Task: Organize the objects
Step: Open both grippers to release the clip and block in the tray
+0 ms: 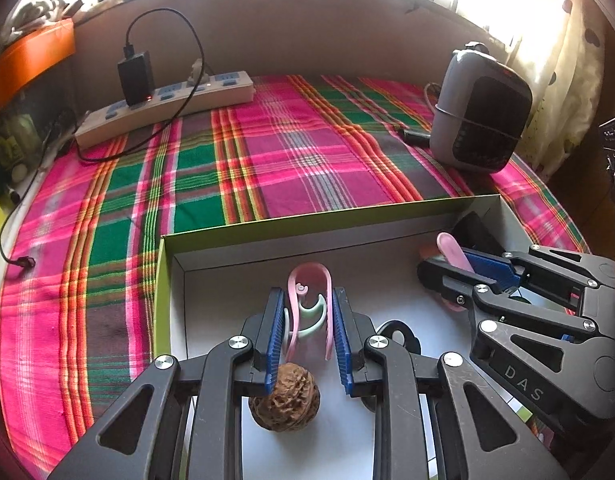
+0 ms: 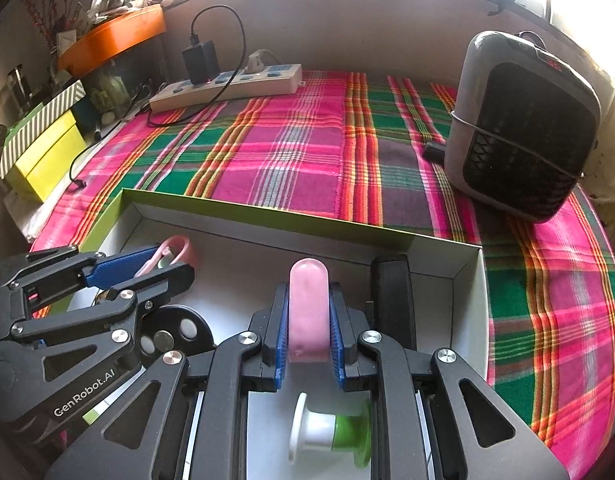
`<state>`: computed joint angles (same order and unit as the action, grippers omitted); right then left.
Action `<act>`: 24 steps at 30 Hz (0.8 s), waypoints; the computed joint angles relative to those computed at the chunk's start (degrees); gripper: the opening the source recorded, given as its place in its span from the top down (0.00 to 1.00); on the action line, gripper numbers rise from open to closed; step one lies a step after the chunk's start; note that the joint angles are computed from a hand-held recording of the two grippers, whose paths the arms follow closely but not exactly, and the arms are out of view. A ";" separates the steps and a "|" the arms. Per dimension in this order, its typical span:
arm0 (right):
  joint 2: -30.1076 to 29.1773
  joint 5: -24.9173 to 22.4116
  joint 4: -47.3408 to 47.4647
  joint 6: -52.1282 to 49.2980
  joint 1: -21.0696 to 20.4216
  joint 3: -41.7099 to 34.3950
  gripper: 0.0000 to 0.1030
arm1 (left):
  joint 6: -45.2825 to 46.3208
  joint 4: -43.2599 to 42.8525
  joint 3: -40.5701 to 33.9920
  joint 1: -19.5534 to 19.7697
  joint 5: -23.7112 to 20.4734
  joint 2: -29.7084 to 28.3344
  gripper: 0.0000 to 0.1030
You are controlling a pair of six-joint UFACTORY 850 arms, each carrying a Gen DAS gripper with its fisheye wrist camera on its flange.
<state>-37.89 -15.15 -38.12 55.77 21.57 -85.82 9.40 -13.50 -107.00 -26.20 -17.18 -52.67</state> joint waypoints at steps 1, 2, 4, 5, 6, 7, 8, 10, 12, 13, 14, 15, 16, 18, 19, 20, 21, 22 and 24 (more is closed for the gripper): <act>-0.01 -0.11 0.00 0.06 0.04 -0.04 0.82 | -0.11 0.09 -0.02 -0.02 -0.05 -0.01 0.80; -0.04 -0.25 -0.08 0.07 0.09 -0.10 0.82 | -0.23 0.20 -0.03 -0.02 -0.08 -0.01 0.79; -0.03 -0.42 -0.22 0.25 0.13 -0.10 0.82 | -0.68 0.72 -0.10 -0.07 -0.15 -0.04 0.79; -0.02 -0.46 -0.13 0.27 0.15 -0.10 0.82 | -0.51 0.46 -0.07 -0.06 -0.13 -0.01 0.79; -0.04 -0.47 0.07 0.20 0.15 -0.13 0.82 | -0.76 0.73 -0.05 -0.08 -0.16 0.01 0.79; -0.02 -0.44 0.15 0.19 0.16 -0.10 0.82 | -0.76 0.79 -0.05 -0.08 -0.11 -0.02 0.79; -0.03 -0.51 0.11 0.22 0.18 -0.11 0.82 | -0.83 0.86 -0.01 -0.08 -0.09 0.00 0.79; -0.03 -0.65 -0.14 0.61 0.22 -0.15 0.81 | -0.76 0.76 -0.04 -0.07 -0.14 -0.02 0.79; 0.10 -0.51 -0.55 1.20 0.27 0.02 0.75 | -0.84 0.70 0.31 -0.05 -0.06 0.21 0.78; 0.23 -0.31 -0.80 1.51 0.29 0.20 0.74 | -0.56 0.47 0.35 -0.04 0.01 0.24 0.78; 0.40 -0.15 -1.09 1.79 0.32 0.41 0.72 | -0.46 0.37 0.44 -0.04 0.12 0.29 0.77; 0.54 -0.09 -1.63 2.28 0.32 0.60 0.71 | -0.12 0.09 0.75 -0.04 0.33 0.50 0.75; 0.65 -0.11 -2.46 3.15 0.40 0.72 0.71 | 0.04 -0.02 1.27 -0.05 0.62 0.86 0.75; 1.04 -0.12 -4.13 4.97 0.55 1.20 0.71 | 0.45 -0.42 2.40 -0.04 1.21 1.65 0.74; 1.31 -0.15 -5.37 6.34 0.63 1.52 0.71 | 0.60 -0.59 2.90 -0.02 1.49 2.00 0.74; 1.47 -0.16 -6.02 7.11 0.71 1.67 0.69 | 0.96 -0.96 3.51 0.00 1.85 2.43 0.73; 1.62 -0.21 -6.74 8.07 0.79 1.81 0.67 | 1.04 -1.03 3.98 -0.04 2.06 2.78 0.73; 1.94 -0.08 -7.65 9.08 0.86 2.20 0.66 | 0.69 -0.71 4.37 -0.07 2.26 3.07 0.73; 2.29 -0.04 -8.52 10.00 1.03 2.56 0.64 | 0.59 -0.77 5.41 -0.09 2.81 3.82 0.73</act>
<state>-35.60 -15.19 -46.64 65.77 22.60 -83.26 9.99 -14.27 -101.58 -26.29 -14.37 -48.85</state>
